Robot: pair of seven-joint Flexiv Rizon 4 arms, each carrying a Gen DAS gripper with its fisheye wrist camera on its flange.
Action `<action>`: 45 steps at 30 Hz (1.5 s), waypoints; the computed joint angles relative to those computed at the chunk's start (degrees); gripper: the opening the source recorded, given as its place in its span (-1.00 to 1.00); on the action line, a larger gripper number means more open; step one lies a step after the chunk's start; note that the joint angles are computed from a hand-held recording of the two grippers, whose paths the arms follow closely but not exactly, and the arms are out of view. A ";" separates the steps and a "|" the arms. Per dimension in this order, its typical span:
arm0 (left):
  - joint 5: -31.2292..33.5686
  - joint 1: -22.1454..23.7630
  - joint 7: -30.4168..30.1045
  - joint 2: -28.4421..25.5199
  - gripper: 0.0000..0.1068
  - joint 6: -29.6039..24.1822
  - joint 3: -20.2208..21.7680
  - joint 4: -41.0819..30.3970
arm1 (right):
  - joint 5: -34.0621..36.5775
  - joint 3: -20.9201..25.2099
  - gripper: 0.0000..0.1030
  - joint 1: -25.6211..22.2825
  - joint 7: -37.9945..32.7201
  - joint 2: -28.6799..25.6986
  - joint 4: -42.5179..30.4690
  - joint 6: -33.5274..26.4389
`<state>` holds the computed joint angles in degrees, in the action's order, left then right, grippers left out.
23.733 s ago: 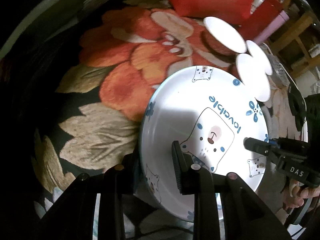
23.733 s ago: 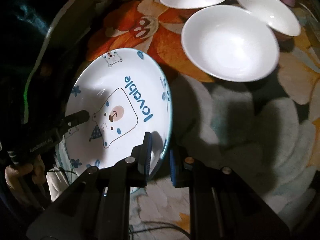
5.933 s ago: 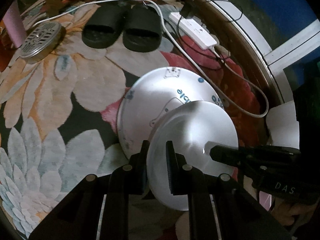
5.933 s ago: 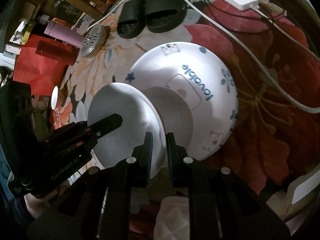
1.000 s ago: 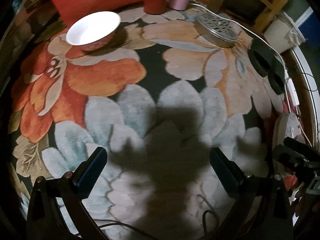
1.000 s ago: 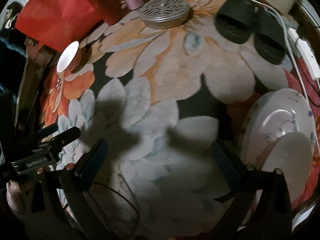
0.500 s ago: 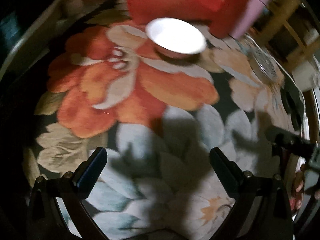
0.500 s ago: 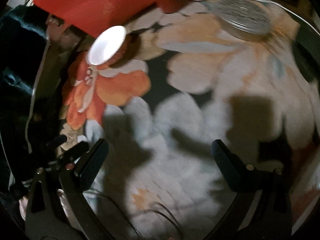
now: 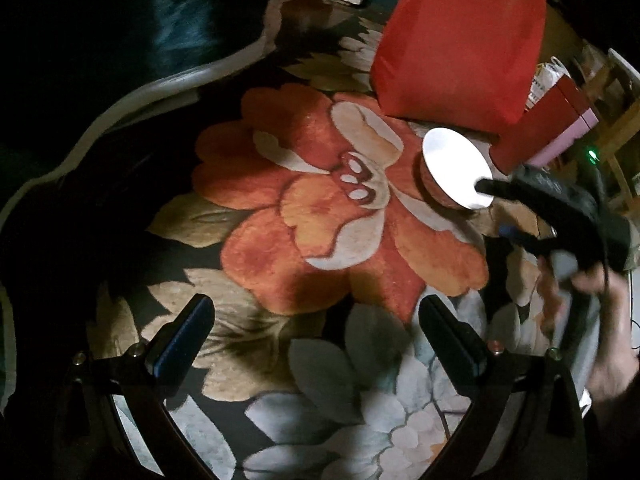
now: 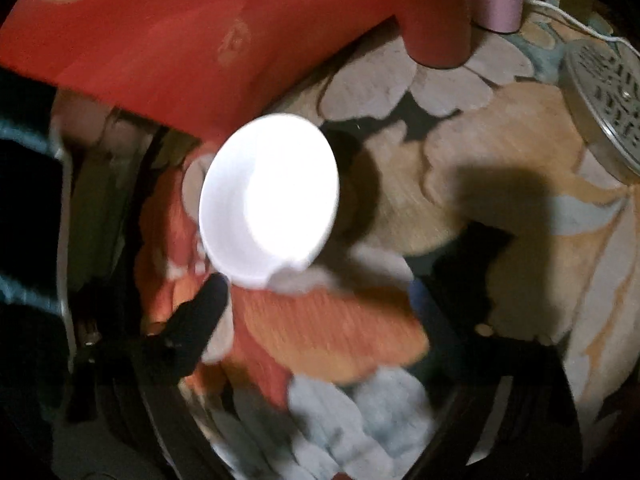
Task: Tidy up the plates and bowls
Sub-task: 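Close the right tool on the rim of the last white bowl, then carry the white bowl with the right tool over the plate stack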
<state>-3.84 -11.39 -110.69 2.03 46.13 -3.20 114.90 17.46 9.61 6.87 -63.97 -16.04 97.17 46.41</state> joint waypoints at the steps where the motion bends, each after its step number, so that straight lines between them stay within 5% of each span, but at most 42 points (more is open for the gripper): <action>1: -0.34 0.05 0.25 0.12 0.91 -0.05 0.16 0.37 | 0.25 -0.27 0.50 0.19 1.46 -1.06 -1.03 -0.46; 6: -1.65 0.57 1.43 0.78 0.91 -0.04 0.82 2.22 | 4.64 0.82 -0.60 -1.44 2.85 -5.91 -6.93 -7.08; 12: -2.14 1.31 2.34 1.48 0.91 -0.01 1.12 3.27 | 12.79 3.22 -0.72 -4.96 -4.57 -4.15 -4.72 -6.40; 17: -2.71 1.38 2.89 1.11 0.91 -0.19 0.91 3.74 | 21.95 5.02 -0.77 -8.40 -19.12 -2.17 -4.62 -17.73; 22: -4.86 0.44 5.30 0.18 0.91 -0.57 0.34 4.41 | 27.27 4.45 -0.77 -8.49 -28.57 0.79 -2.82 -28.80; 29: -8.08 -1.48 9.23 -1.58 0.89 0.19 -0.64 5.84 | 25.24 2.03 -0.70 -3.88 -33.29 6.66 2.46 -31.56; 35: -8.23 -2.15 8.84 -3.74 0.35 0.74 -0.87 6.47 | 18.74 1.19 -0.65 0.96 -29.57 11.25 8.88 -22.01; 37: -9.06 -2.32 9.95 -4.45 -0.18 0.27 -1.03 6.36 | 16.40 1.45 -0.66 2.45 -27.84 12.86 11.21 -18.55; 41: -11.10 -2.98 12.04 -5.18 -0.34 0.69 -1.45 6.60 | 14.97 1.25 -0.66 4.53 -24.70 13.23 13.06 -16.15; 43: -12.90 -3.22 13.12 -5.37 -0.72 0.34 -1.70 6.49 | 15.19 0.93 -0.66 5.10 -23.31 11.23 11.52 -16.91; 45: -11.32 -3.60 12.44 -5.31 -0.72 0.15 -1.80 5.74 | 14.04 1.23 -0.69 5.45 -22.21 11.76 12.08 -16.77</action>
<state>-15.16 -14.99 -98.24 -3.28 46.28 -5.00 120.64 31.49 10.83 12.33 -86.19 -4.28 109.26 29.63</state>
